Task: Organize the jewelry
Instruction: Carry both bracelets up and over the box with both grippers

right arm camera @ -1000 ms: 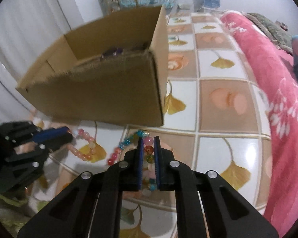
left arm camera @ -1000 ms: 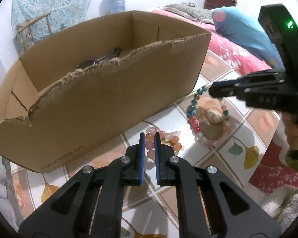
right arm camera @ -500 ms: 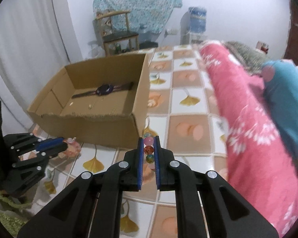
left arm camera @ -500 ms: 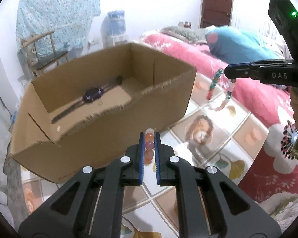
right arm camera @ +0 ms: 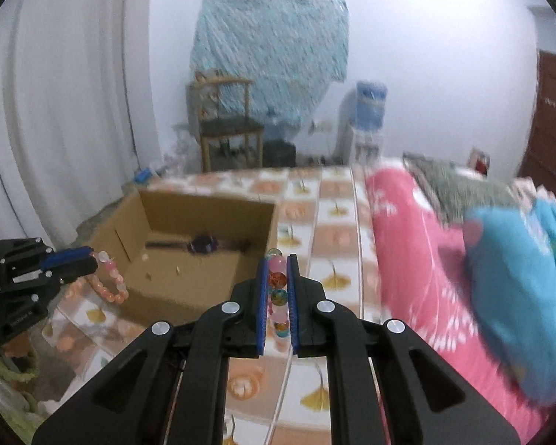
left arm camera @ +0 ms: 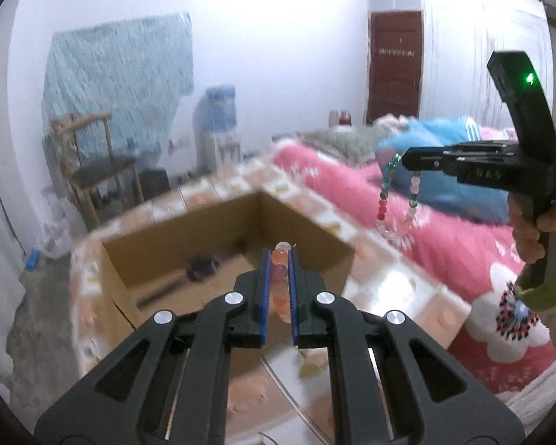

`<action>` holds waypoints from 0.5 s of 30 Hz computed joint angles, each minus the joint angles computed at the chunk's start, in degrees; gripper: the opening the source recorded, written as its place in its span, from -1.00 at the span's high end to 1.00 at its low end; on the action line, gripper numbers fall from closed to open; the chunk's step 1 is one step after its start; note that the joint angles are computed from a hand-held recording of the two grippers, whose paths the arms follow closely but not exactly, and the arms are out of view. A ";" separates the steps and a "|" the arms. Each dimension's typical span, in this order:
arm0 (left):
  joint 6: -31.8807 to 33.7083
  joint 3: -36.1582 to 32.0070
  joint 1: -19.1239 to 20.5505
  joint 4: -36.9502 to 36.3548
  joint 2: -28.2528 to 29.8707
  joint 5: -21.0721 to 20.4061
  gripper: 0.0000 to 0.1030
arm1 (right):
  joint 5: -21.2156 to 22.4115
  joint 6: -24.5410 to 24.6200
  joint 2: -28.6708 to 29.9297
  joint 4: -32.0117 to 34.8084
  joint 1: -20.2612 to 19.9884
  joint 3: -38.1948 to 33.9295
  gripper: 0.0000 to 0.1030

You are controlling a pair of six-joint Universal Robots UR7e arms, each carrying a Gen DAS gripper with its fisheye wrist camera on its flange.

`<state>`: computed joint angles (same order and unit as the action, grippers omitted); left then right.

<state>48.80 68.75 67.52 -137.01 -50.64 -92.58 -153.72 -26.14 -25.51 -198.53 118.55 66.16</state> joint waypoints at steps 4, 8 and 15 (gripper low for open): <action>0.20 -3.18 -0.21 -3.57 1.74 -0.61 0.84 | 4.22 -5.25 1.38 0.07 -0.28 -5.02 0.81; -1.08 -8.20 -0.05 -2.87 5.26 0.46 0.84 | 8.15 -5.22 2.64 4.31 -1.36 -8.65 0.81; -5.82 -22.28 1.65 13.99 14.10 4.92 0.84 | 13.49 3.55 4.24 19.15 -5.19 -12.61 0.81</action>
